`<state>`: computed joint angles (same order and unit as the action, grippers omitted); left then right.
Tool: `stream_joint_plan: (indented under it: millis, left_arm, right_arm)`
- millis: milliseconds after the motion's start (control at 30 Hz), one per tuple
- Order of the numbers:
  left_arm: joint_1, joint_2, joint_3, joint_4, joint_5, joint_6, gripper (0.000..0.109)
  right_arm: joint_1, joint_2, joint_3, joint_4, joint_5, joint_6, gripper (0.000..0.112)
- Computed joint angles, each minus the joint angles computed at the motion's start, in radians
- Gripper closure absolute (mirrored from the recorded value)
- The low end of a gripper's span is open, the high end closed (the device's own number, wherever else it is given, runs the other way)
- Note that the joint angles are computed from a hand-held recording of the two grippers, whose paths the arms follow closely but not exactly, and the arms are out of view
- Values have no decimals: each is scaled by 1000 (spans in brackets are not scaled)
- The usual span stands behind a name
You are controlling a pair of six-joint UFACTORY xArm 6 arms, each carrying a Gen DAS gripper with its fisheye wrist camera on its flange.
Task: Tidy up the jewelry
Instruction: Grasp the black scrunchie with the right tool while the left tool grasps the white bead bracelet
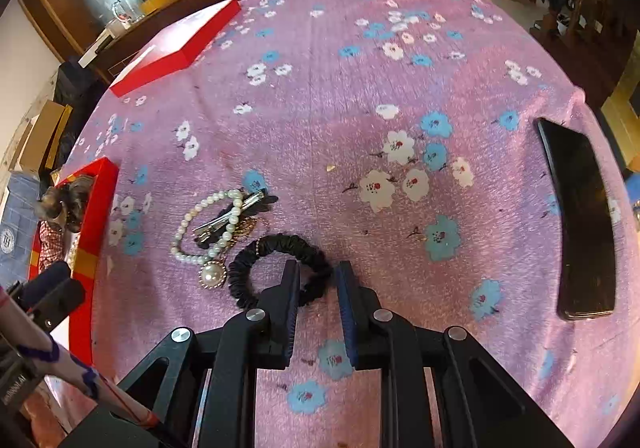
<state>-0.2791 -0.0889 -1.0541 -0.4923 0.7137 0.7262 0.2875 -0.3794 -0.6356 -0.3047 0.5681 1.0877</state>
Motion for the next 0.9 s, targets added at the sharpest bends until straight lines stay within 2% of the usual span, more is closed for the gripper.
stream_joint_plan:
  millis: [100, 167, 367, 500, 567, 667, 733, 800, 900]
  left_arm:
    - [-32, 72, -69, 51, 15, -68, 65]
    - [-49, 108, -101, 77, 21, -92, 65]
    - [-87, 213, -180, 102, 28, -155, 66]
    - [-106, 249, -197, 110, 15, -174, 66]
    - [-122, 255, -191, 116, -6, -173, 70]
    - [-153, 244, -148, 174, -97, -192, 79]
    - [-168, 228, -104, 213, -177, -208, 103]
    - [-170, 218, -77, 279, -229, -251, 104]
    - [-152, 200, -46, 310, -262, -269, 104]
  right_arm:
    - [9, 18, -13, -80, 5, 31, 93]
    - [6, 15, -4, -146, 2, 86, 105]
    - [-65, -105, 104, -263, -103, 228, 105]
    - [-83, -136, 131, -239, -143, 227, 105]
    - [-79, -136, 125, -244, -144, 229, 105]
    - [-76, -145, 125, -248, -152, 231, 105]
    - [-72, -148, 127, -251, -159, 231, 104]
    - [-68, -154, 131, -259, -162, 237, 104]
    - [-65, -163, 134, -282, -170, 254, 104]
